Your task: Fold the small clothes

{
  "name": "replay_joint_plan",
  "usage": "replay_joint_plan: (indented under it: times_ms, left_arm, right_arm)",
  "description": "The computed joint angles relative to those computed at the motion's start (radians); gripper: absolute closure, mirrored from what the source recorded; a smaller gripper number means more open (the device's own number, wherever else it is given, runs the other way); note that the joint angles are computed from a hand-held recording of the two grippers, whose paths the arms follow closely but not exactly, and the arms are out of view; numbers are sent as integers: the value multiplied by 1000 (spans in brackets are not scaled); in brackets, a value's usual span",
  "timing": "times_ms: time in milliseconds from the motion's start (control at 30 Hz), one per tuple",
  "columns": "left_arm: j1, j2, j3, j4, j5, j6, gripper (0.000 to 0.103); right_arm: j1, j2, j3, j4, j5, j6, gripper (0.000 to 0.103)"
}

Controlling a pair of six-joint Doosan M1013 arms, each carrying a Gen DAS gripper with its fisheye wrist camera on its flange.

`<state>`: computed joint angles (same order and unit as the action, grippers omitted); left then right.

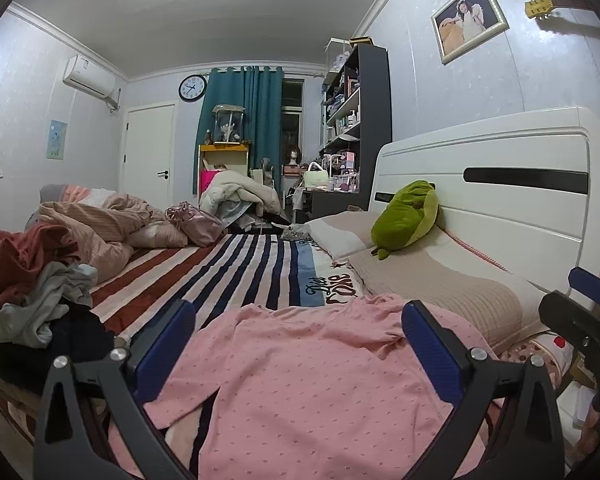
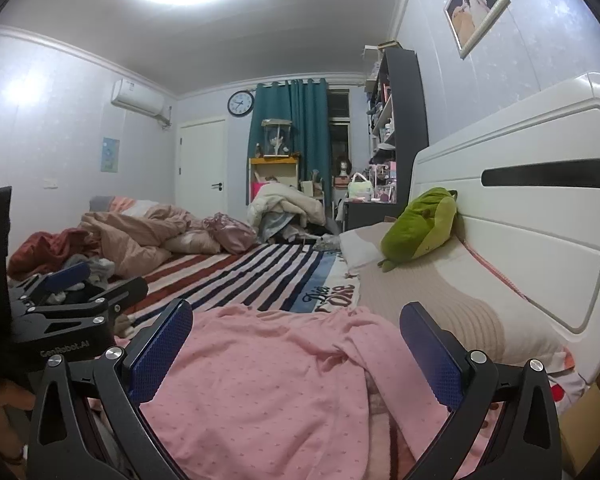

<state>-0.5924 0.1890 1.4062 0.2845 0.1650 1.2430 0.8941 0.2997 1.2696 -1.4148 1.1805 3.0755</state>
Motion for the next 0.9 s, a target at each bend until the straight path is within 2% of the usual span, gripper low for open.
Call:
replay_joint_plan:
  times_ms: [133, 233, 367, 667, 800, 900]
  left_arm:
    - [-1, 2, -1, 55, 6, -54, 1]
    - [0, 2, -2, 33, 5, -33, 1]
    - [-2, 2, -2, 100, 6, -97, 1]
    - [-2, 4, -1, 115, 8, -113, 1]
    - [-6, 8, -5, 189, 23, -184, 1]
    - [-5, 10, -6, 172, 23, -170, 1]
  right_arm:
    - [1, 3, -8, 5, 8, -5, 0]
    - [0, 2, -9, 9, 7, 0, 0]
    - [1, 5, -15, 8, 11, -1, 0]
    - [-1, -4, 3, 3, 6, 20, 0]
    - [0, -4, 5, 2, 15, 27, 0]
    - [-1, -7, 9, 1, 10, 29, 0]
